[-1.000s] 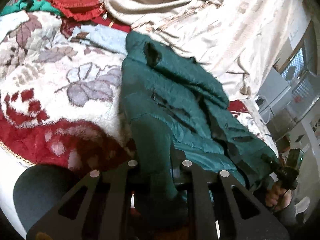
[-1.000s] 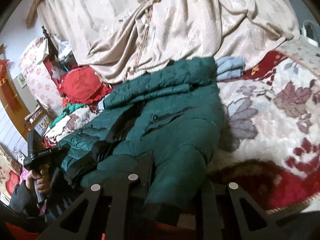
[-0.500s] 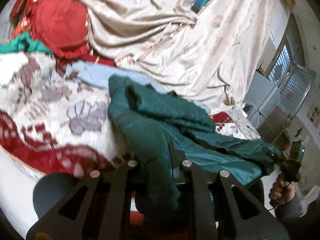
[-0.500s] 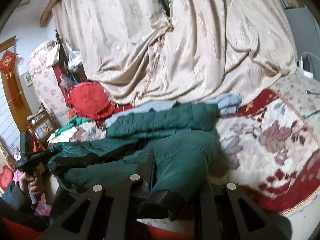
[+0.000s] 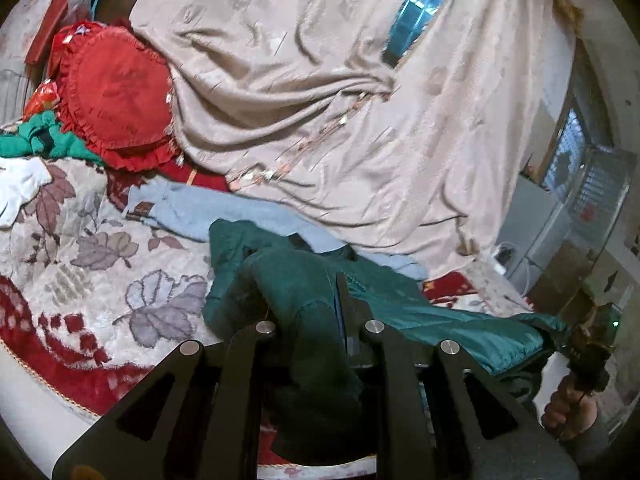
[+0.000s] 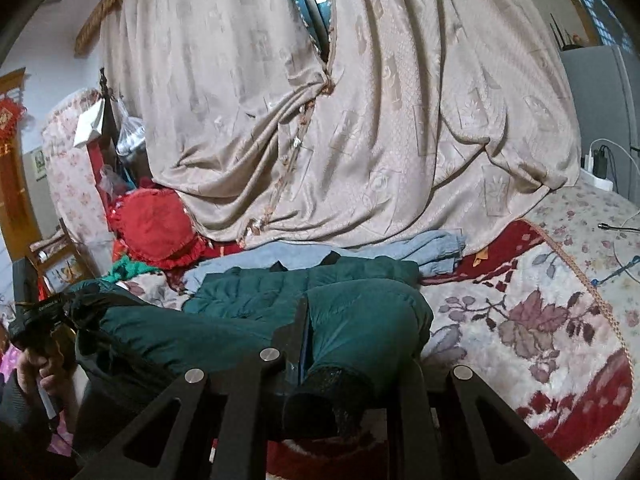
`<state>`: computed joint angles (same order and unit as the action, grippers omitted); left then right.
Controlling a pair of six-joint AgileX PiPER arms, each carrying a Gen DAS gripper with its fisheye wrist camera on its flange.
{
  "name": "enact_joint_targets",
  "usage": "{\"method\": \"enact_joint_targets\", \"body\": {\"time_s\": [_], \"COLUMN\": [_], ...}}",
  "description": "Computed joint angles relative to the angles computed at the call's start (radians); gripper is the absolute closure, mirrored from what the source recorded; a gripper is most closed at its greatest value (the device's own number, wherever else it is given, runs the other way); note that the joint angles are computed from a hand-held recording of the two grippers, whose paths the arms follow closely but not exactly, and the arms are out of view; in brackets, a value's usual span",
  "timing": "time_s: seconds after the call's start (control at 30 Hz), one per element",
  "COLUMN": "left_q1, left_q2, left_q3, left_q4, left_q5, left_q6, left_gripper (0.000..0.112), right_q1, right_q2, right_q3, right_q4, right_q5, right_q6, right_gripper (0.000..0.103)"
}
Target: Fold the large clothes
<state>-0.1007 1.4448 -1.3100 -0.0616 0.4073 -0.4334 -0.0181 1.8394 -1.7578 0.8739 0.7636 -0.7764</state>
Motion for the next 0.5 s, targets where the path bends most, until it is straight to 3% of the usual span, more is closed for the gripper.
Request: {"method": "enact_joint_targets", "body": {"time_s": [0.17, 0.33, 0.5], "left_q1": [-0.008, -0.017, -0.066], "left_q2": [0.149, 0.195, 0.31], "left_q3": [-0.138, -0.148, -0.314], "left_q4": [0.136, 0.207, 0.367], "left_q5": [0.149, 0.147, 0.352], "left_q6": [-0.136, -0.209, -0.34], "left_gripper": [0.1, 0.099, 0.096], "right_q1": [0.038, 0.041, 0.043], "right_q2": [0.136, 0.185, 0.214], "right_q3": [-0.147, -0.165, -0.157], "right_q4": [-0.111, -0.065, -0.021], "right_q5": [0.017, -0.023, -0.056], "right_q6": [0.136, 0.125, 0.091], "right_gripper": [0.089, 0.089, 0.089]}}
